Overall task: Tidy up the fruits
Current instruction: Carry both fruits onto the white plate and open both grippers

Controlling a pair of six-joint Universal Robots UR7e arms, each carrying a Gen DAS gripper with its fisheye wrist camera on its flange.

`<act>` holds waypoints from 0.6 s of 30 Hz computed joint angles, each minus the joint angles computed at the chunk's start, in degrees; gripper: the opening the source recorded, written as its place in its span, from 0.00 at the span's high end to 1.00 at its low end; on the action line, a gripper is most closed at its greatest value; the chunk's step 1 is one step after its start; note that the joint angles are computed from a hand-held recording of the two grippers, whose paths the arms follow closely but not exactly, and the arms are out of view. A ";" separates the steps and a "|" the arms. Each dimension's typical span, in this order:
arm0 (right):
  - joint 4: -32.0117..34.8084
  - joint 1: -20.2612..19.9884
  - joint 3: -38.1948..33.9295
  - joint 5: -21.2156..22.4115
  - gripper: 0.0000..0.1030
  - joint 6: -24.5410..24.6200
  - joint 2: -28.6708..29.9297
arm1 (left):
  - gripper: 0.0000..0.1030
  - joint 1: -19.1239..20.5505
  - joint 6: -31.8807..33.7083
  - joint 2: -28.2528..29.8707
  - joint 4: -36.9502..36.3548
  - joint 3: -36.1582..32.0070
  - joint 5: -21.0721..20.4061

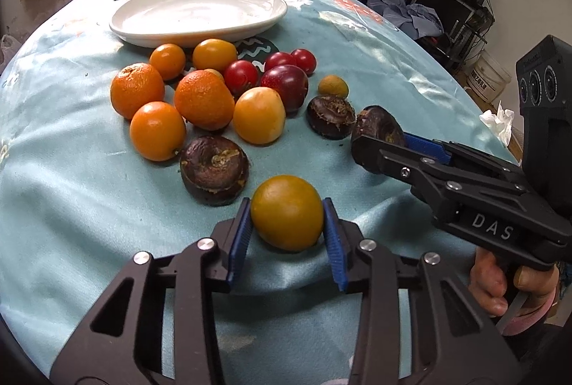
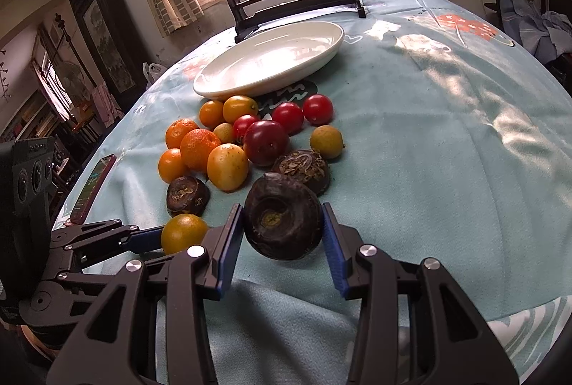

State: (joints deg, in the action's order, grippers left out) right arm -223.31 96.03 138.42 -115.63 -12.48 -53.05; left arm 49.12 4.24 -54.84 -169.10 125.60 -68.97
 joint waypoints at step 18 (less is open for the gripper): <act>16.41 0.72 -18.17 0.68 0.57 -2.56 -1.63 | 0.62 5.52 7.91 5.31 -0.02 -20.98 -1.79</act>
